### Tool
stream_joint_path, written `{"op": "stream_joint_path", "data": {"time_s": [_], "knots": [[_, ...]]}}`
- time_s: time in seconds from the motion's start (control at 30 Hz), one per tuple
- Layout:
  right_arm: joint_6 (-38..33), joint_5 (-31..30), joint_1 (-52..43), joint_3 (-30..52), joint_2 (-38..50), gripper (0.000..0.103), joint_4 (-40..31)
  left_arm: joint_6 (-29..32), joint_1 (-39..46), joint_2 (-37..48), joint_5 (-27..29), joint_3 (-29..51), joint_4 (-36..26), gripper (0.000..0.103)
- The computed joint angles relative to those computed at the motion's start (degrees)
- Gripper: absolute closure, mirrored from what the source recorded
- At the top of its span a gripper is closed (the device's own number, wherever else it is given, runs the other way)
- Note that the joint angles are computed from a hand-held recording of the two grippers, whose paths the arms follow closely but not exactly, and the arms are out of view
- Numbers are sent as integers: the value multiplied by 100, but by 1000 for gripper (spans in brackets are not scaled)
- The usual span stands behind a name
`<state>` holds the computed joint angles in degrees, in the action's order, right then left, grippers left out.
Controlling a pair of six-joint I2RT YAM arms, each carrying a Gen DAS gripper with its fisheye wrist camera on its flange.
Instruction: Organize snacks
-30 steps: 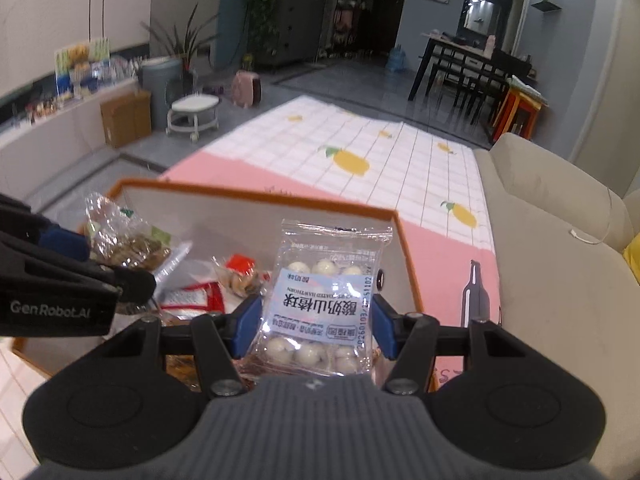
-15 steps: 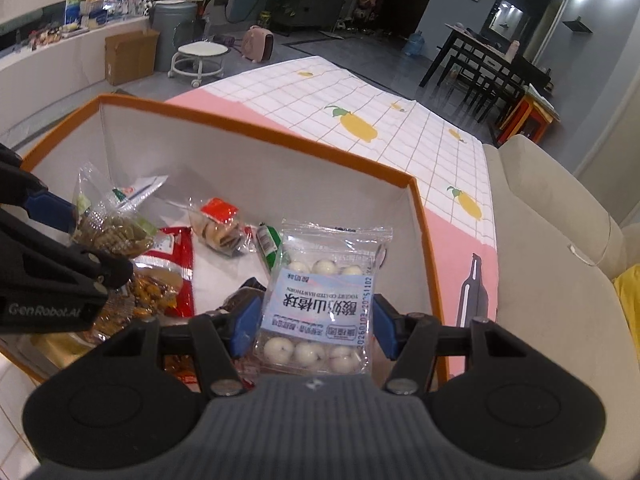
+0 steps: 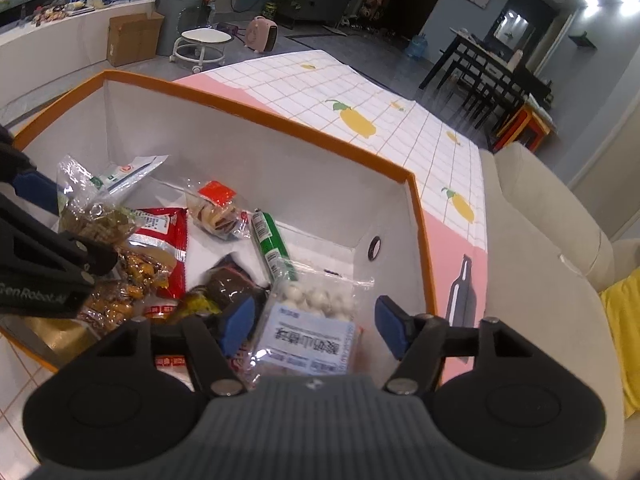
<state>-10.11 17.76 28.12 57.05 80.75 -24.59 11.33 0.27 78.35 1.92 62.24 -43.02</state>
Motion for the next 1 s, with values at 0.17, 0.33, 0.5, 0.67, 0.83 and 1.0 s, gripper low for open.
{"op": "stream_joint_path", "data": {"time_s": [0.17,0.33,0.5,0.67,0.83,1.0], "knots": [[-17,131,70,57,-192,23,-92,47,16,-326,-130,-131,220,33],[275,33,32,159,-518,17,-381,270,-29,-820,-419,-217,380,27],[667,-48,45,203,-973,11,-729,398,7,-1344,-417,-297,509,27],[1220,-176,123,201,-1627,9,-1095,485,177,-1966,-135,-472,621,30],[1913,56,494,187,-2384,9,-1664,486,533,-2674,563,-396,184,30],[2738,474,1142,257,-3106,6,-2339,586,781,-3197,805,-140,-487,29]]}}
